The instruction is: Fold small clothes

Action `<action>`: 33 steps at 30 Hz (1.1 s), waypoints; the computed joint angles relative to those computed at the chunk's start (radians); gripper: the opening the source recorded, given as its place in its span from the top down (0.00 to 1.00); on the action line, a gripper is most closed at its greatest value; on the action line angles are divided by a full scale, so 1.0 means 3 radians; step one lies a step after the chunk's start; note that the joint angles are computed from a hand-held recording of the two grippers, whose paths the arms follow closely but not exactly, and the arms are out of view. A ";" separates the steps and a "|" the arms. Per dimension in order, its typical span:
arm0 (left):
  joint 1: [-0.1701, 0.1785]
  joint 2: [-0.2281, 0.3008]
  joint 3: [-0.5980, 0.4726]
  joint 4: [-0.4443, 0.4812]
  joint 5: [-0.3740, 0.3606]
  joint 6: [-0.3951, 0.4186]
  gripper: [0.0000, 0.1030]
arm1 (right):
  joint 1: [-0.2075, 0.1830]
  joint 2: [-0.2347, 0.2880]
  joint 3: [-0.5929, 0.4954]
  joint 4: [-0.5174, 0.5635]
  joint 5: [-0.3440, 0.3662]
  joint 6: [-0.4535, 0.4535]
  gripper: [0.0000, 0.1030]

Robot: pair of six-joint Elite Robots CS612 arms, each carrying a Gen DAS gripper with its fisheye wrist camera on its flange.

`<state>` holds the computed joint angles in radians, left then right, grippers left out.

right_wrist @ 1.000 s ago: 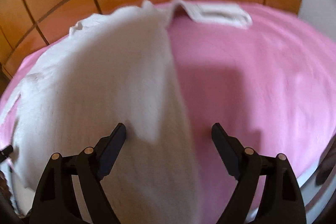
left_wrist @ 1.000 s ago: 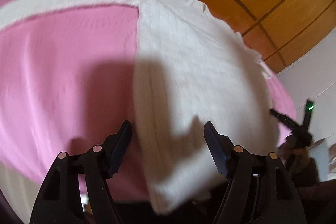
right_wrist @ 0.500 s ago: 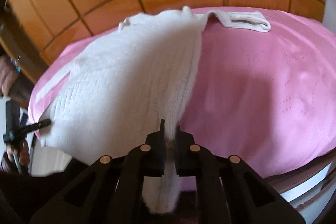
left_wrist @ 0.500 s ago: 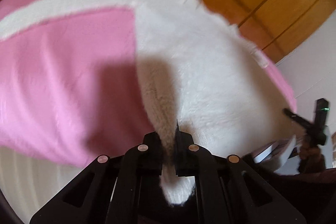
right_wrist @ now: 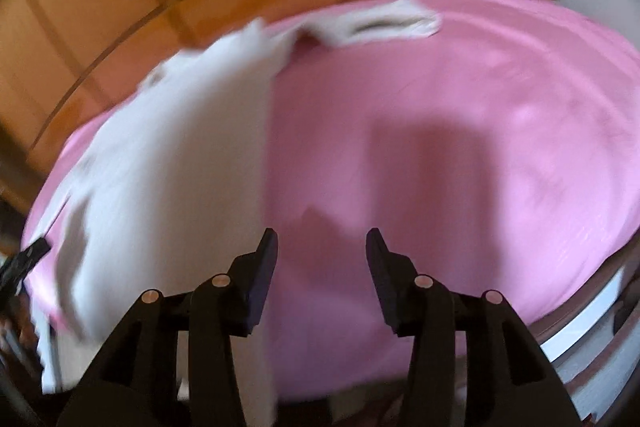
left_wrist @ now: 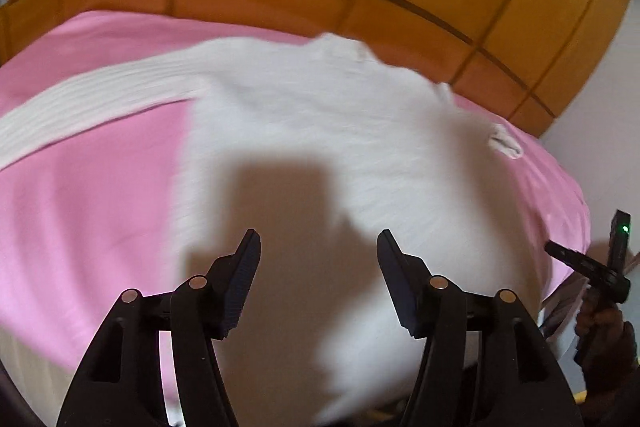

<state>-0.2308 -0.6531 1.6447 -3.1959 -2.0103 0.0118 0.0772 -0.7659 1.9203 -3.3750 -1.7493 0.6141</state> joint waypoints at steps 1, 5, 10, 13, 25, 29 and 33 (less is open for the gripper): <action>-0.0048 0.0043 -0.0057 -0.0017 -0.0035 -0.0009 0.43 | -0.0025 0.0014 -0.0042 0.0030 -0.0084 0.0013 0.56; -0.0226 0.0133 -0.0198 0.0078 0.0032 0.0119 0.43 | -0.0109 0.0100 -0.0273 0.0124 -0.0533 -0.0017 0.55; -0.0330 0.0250 -0.0414 0.0292 0.0144 0.0246 0.43 | -0.0162 0.0298 -0.0762 0.0385 -0.1003 -0.0621 0.48; -0.0315 0.0308 -0.0459 0.0285 0.0117 0.0322 0.36 | -0.0219 0.0464 -0.1099 0.0610 -0.1217 -0.1139 0.43; -0.0349 0.0355 -0.0398 0.0015 0.0085 0.0458 0.16 | -0.0402 0.0564 -0.1371 0.1022 -0.1381 -0.1422 0.94; -0.0348 0.0376 -0.0430 0.0019 0.0058 0.0434 0.15 | -0.0570 0.0294 -0.0976 0.0806 -0.1304 -0.0565 0.95; -0.0351 0.0380 -0.0433 0.0010 0.0066 0.0419 0.15 | -0.0787 0.0039 -0.0462 0.0461 -0.1219 0.0313 0.96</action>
